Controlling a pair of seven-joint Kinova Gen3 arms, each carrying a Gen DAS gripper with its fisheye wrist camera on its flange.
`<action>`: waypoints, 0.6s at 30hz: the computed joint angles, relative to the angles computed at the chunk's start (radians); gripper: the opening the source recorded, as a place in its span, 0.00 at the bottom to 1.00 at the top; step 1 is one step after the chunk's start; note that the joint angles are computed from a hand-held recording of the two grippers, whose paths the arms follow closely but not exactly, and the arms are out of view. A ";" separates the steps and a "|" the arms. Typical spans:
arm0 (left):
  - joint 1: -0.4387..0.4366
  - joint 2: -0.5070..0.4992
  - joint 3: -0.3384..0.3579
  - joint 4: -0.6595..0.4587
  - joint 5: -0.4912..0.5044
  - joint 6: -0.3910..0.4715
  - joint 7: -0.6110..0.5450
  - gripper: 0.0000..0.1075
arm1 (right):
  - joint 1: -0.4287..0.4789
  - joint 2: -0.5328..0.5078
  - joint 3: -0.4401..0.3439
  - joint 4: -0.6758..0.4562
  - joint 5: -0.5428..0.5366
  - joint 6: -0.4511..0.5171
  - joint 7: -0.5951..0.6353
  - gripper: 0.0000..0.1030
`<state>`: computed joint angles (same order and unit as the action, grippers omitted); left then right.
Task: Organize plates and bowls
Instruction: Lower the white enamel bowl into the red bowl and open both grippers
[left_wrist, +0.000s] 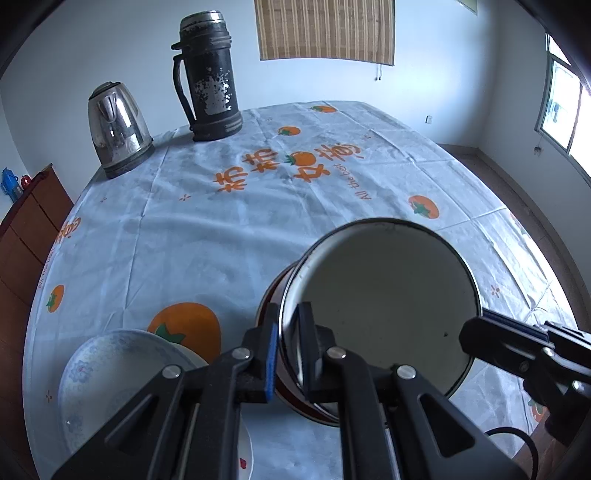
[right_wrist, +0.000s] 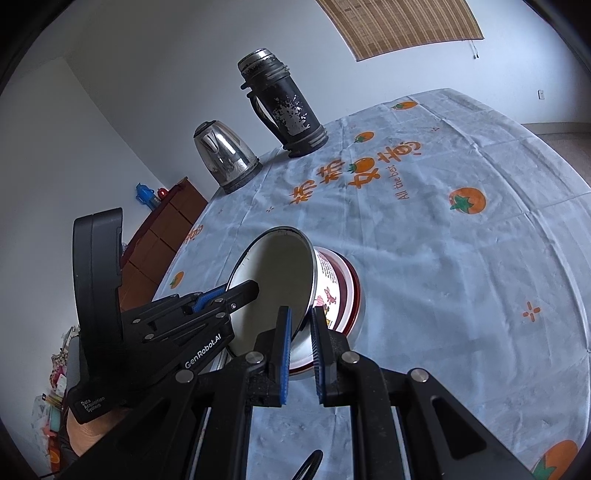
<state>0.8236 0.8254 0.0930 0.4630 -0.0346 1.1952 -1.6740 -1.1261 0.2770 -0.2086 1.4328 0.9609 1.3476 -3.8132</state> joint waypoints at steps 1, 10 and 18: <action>0.001 0.000 -0.001 0.001 -0.001 0.000 0.001 0.07 | 0.001 -0.001 0.000 0.001 -0.001 -0.002 -0.001 0.12; 0.008 -0.002 -0.005 0.015 -0.012 -0.013 0.004 0.07 | 0.010 -0.006 -0.002 0.013 -0.008 -0.018 -0.012 0.12; 0.014 -0.007 -0.009 0.035 -0.026 -0.033 0.001 0.08 | 0.012 -0.006 -0.002 0.012 -0.014 -0.021 -0.009 0.12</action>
